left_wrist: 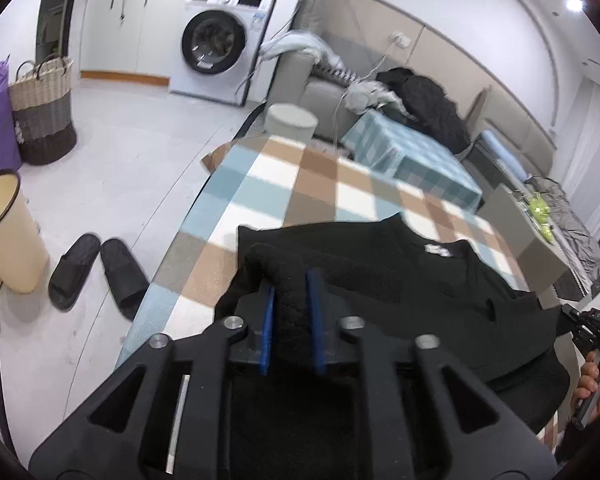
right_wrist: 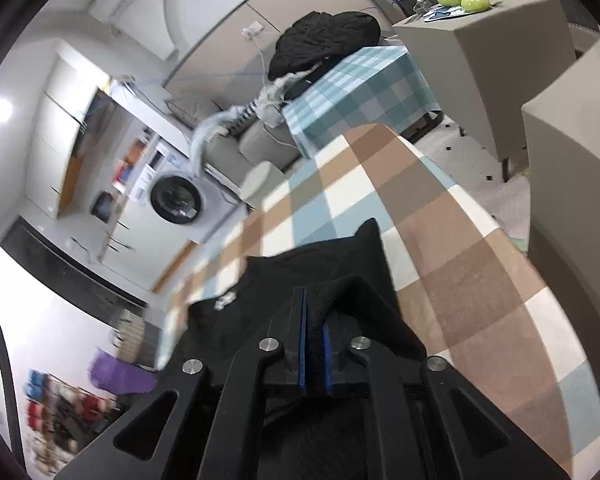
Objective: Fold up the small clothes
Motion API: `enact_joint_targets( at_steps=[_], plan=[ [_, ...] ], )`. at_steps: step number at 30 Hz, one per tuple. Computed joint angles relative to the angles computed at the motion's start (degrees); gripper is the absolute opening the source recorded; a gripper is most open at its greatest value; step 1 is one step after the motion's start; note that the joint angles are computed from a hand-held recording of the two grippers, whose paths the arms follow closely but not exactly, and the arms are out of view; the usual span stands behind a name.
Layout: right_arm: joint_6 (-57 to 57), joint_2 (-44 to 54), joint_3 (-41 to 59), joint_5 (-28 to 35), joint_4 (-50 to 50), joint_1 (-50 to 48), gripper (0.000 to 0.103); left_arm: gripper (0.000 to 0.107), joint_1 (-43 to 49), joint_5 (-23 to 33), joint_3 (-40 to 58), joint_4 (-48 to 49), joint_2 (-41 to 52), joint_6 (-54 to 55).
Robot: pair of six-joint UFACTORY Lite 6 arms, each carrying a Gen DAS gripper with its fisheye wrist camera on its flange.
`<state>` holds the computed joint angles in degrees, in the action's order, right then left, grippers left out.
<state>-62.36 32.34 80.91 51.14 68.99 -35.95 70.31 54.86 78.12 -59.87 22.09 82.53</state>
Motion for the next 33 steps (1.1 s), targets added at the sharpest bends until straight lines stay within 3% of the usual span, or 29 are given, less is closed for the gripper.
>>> enact_joint_targets(
  at_steps=[1, 2, 3, 12, 18, 24, 26, 27, 29, 30, 32, 33],
  plan=[
    [-0.31, -0.45, -0.67, -1.02, -0.15, 0.13, 0.026, 0.035, -0.51, -1.50, -0.24, 0.71, 0.40, -0.72],
    [-1.16, -0.75, -1.42, -0.49, 0.43, -0.42, 0.049, 0.053, -0.75, -2.66, -0.01, 1.25, 0.87, -1.92],
    [-2.07, -1.07, -2.37, 0.13, 0.96, -1.21, 0.056, 0.064, -0.47, -3.13, -0.02, 1.19, 1.33, -2.14],
    [-14.69, -12.33, -17.92, -0.47, -7.57, -8.55, 0.057, 0.068, 7.00, -3.56, -8.66, 2.77, -1.40, 7.01],
    [-22.99, -17.59, -28.09, 2.70, -11.50, -14.17, 0.057, 0.068, 12.68, -2.26, -16.57, 6.36, -4.59, 13.34],
    [-32.48, -20.95, -32.39, 11.19, -12.72, -22.01, 0.057, 0.068, 15.99, -2.42, -21.47, 7.06, -6.72, 17.67],
    [-35.88, -21.47, -33.53, 10.29, -13.09, -21.81, 0.057, 0.068, 16.90, -2.15, -22.34, 7.15, -7.38, 18.47],
    [-36.43, -21.65, -34.10, 8.33, -12.80, -21.02, 0.056, 0.068, 17.05, -2.21, -22.64, 7.15, -7.80, 18.56],
    [-36.09, -20.38, -34.04, 4.09, -12.83, -18.50, 0.029, 0.068, 17.40, -2.00, -23.26, 7.05, -8.61, 18.98],
    [-35.21, -19.03, -33.40, 2.79, -13.29, -17.51, 0.024, 0.068, 17.47, -2.01, -23.50, 7.05, -9.01, 19.01],
    [-34.66, -18.09, -32.57, 3.99, -15.21, -18.52, 0.011, 0.068, 17.93, -1.99, -23.88, 7.24, -9.62, 19.27],
    [-34.65, -17.89, -32.29, 6.11, -16.15, -20.05, 0.011, 0.068, 18.15, -2.13, -24.18, 7.27, -10.06, 19.47]
  ],
)
